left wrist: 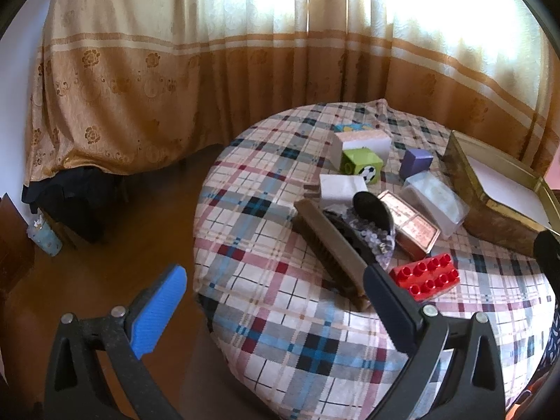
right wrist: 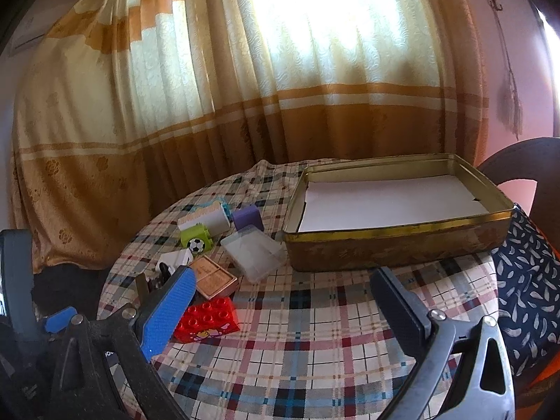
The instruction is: Organize rigid objects
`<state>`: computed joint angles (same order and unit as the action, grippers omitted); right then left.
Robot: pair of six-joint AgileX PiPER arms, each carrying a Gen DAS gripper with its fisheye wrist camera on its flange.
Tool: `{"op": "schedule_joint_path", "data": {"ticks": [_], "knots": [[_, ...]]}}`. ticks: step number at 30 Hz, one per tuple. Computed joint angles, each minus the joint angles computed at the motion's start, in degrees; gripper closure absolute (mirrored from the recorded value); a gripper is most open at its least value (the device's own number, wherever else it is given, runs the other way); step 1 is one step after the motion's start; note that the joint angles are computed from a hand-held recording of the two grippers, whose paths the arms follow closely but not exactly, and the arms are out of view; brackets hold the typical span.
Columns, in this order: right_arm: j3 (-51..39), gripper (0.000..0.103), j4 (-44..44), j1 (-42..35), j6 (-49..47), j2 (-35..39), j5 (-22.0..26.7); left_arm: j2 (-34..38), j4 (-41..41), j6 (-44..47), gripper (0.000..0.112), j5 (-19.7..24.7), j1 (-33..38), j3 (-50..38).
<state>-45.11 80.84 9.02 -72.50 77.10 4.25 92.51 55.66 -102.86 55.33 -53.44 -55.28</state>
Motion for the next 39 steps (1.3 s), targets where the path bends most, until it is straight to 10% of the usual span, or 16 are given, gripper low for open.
{"op": "schedule_joint_path", "data": {"ticks": [7,15,24,28,39], "knots": [[-1.3,0.002,-4.8,-0.3,2.4,2.1,2.9,-0.1,-0.4,1.3,0.010,-2.3,2.0,1.2],[-9.2,0.002,-38.5,1.3,30.7,9.6,12.6,-3.2,-0.4,1.5,0.010,-3.0,5.6,5.7],[-20.8,0.013,-63.8,8.6,54.0,20.3,22.1,-5.3,-0.5,3.1,0.010,-4.9,8.1,6.8],[-20.2,0.037,-69.0,9.9,56.4,20.3,20.1,-5.1,-1.0,4.6,0.010,-6.5,7.9,6.2],[-12.5,0.037,-40.7,-0.6,29.3,12.8,17.5,-3.0,-3.7,10.4,0.010,-10.0,8.0,1.4]]}}
